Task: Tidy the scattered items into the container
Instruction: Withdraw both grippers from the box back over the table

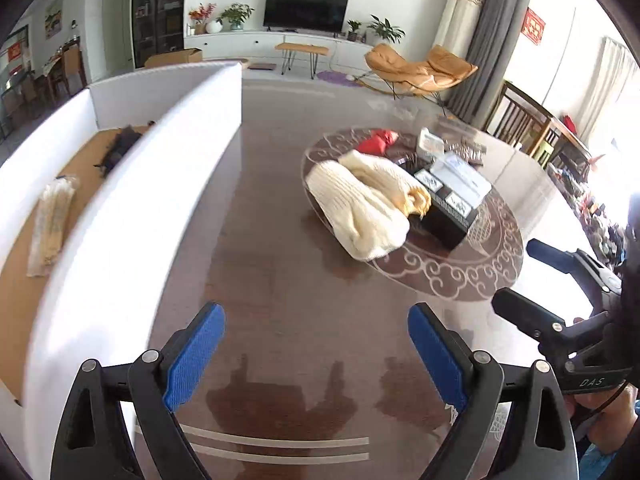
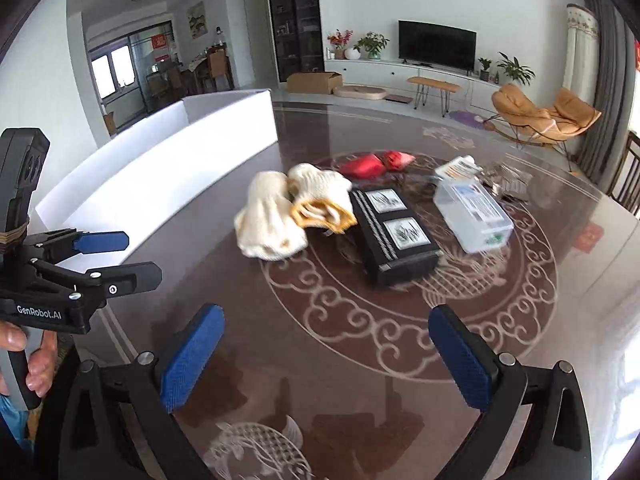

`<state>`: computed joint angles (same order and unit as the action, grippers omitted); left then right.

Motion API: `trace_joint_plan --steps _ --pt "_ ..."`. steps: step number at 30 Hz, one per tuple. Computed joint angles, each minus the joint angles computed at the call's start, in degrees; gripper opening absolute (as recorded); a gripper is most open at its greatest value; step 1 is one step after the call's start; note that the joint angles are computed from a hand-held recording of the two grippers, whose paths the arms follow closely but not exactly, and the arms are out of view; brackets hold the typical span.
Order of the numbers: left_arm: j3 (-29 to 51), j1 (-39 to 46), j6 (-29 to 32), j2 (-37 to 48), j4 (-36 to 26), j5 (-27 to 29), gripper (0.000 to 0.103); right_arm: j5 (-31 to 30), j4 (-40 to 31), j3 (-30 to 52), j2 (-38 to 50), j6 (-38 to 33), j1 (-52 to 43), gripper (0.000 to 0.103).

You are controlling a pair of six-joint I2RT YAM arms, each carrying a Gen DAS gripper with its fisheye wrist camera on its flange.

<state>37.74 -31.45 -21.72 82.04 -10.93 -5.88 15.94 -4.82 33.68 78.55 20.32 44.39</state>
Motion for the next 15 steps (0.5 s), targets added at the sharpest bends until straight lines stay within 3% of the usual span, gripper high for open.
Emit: trace_joint_plan --steps 3,7,10,15 --pt "1.3 -5.1 -3.0 9.0 6.3 -4.6 0.094 0.2 -2.3 -7.6 -5.7 -1.3 -5.2 0.102" --pt "3.2 -8.1 -3.2 11.7 6.8 -9.2 0.094 -0.5 -2.8 -10.4 -9.3 -4.0 -10.0 0.102" --pt "3.7 -9.1 -2.8 13.1 7.0 -11.1 0.103 0.2 -0.9 -10.4 -8.0 -4.4 -10.6 0.102" --pt "3.2 -9.2 -3.5 12.8 7.1 -11.3 0.103 1.2 -0.3 -9.0 -3.8 -2.8 -10.0 0.102"
